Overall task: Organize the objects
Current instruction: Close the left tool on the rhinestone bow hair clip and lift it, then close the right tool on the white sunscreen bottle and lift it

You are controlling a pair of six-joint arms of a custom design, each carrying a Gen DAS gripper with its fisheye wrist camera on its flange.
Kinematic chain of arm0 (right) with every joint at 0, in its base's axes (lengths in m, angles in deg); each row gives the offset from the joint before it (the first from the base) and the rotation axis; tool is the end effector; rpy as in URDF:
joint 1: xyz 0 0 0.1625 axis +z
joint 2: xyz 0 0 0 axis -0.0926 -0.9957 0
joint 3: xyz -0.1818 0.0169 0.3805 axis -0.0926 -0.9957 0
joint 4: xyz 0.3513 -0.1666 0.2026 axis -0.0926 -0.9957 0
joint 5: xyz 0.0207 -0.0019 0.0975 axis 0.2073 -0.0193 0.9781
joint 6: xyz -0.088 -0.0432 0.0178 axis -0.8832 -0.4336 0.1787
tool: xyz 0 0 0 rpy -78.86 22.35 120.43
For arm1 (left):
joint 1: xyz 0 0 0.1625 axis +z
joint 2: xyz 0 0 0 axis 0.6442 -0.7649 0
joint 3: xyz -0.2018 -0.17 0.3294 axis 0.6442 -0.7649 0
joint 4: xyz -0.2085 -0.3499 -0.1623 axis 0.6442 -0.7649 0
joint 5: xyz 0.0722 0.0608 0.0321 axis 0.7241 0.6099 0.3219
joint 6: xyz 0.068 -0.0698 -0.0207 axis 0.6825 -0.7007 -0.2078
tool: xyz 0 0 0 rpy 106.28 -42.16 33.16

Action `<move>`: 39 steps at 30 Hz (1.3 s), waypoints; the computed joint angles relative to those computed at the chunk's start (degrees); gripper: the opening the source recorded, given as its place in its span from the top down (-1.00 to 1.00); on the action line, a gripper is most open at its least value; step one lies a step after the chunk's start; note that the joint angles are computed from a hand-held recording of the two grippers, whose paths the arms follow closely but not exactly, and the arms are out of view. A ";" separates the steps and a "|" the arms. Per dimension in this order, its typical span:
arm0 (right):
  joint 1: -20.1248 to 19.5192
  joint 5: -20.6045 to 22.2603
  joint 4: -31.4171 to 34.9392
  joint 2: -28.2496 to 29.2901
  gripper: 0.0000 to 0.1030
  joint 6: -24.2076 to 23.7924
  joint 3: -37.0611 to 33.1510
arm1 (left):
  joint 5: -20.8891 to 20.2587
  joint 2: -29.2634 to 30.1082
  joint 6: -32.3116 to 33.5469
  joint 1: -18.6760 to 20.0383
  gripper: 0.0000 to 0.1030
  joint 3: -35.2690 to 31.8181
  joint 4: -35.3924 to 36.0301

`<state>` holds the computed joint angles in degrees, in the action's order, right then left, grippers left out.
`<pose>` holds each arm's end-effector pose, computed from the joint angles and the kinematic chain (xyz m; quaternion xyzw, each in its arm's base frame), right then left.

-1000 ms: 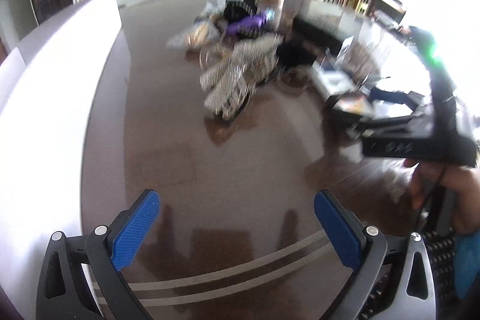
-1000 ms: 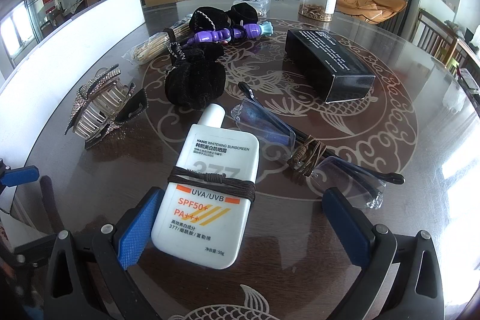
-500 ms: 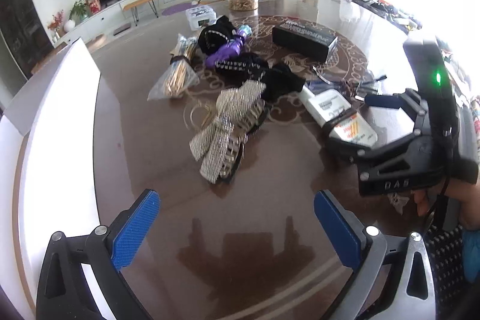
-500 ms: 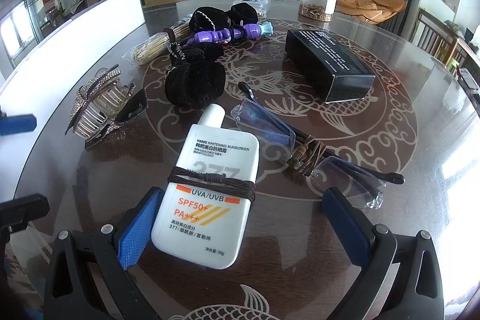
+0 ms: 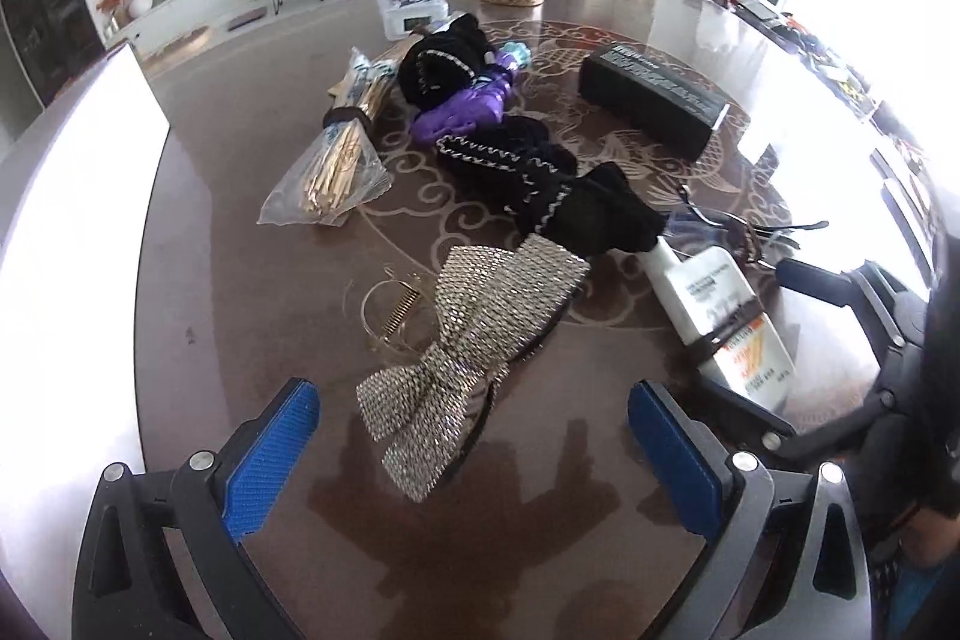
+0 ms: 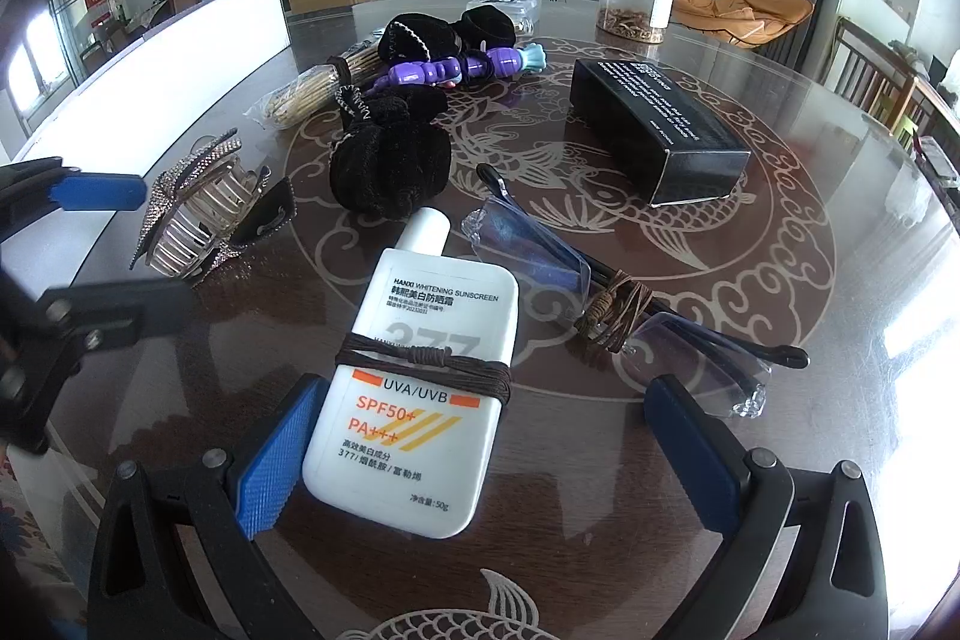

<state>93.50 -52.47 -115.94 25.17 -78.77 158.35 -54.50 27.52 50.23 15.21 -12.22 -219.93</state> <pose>0.0709 -0.8164 0.1846 0.3309 -0.8798 0.1840 0.2875 -0.2963 -0.7929 0.0187 0.1302 0.9026 -0.2156 0.3491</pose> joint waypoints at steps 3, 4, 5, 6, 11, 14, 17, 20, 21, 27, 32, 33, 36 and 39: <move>0.00 0.01 0.00 -0.02 -1.00 0.00 0.02 | 0.73 0.89 -0.22 0.35 -1.00 -1.35 1.23; 0.00 0.01 0.00 -0.02 -1.00 0.00 0.02 | 0.99 1.12 -0.31 0.41 -1.00 -1.72 1.60; 0.00 0.01 0.00 0.00 -1.00 0.00 -0.01 | 1.30 1.37 -0.44 0.47 -1.00 -2.07 1.87; 0.00 0.01 -0.01 -0.04 -1.00 -0.01 0.05 | 1.51 1.59 -0.61 0.52 -1.00 -2.37 2.12; 0.00 0.03 -0.01 -0.02 -1.00 -0.01 0.02 | 1.29 2.16 -1.13 0.77 -1.00 -3.12 2.46; 0.00 0.03 0.00 0.00 -1.00 -0.01 0.00 | 1.05 2.47 -1.70 0.91 -1.00 -3.51 2.98; 0.00 0.04 0.01 0.03 -1.00 -0.02 -0.04 | 0.63 2.62 -2.00 1.07 -1.00 -3.73 3.33; 0.00 0.05 0.00 0.01 -1.00 -0.02 -0.02 | 0.52 3.07 -2.44 1.30 -1.00 -4.55 4.24; -0.01 0.04 0.01 0.04 -1.00 -0.02 -0.05 | 0.87 3.36 -2.31 1.30 -1.00 -5.02 4.61; -0.01 0.05 0.01 0.04 -1.00 -0.02 -0.05 | 2.56 2.33 -0.02 0.66 -0.10 -2.18 -1.93; 0.02 0.03 0.03 0.09 -1.00 0.00 -0.10 | 2.55 -2.28 -5.18 -0.41 -0.05 6.47 -7.15; 0.02 0.03 0.03 0.09 -1.00 0.00 -0.10 | 2.93 -3.76 -7.49 -0.92 -0.05 9.36 -7.92; -0.06 0.09 0.04 -0.03 -1.00 -0.02 0.00 | 4.61 -6.29 -10.55 -1.99 -0.04 15.04 -10.04; 0.03 -0.08 0.29 0.12 -1.00 -0.04 -0.31 | 5.68 -8.39 -12.99 -2.69 -0.04 19.52 -12.08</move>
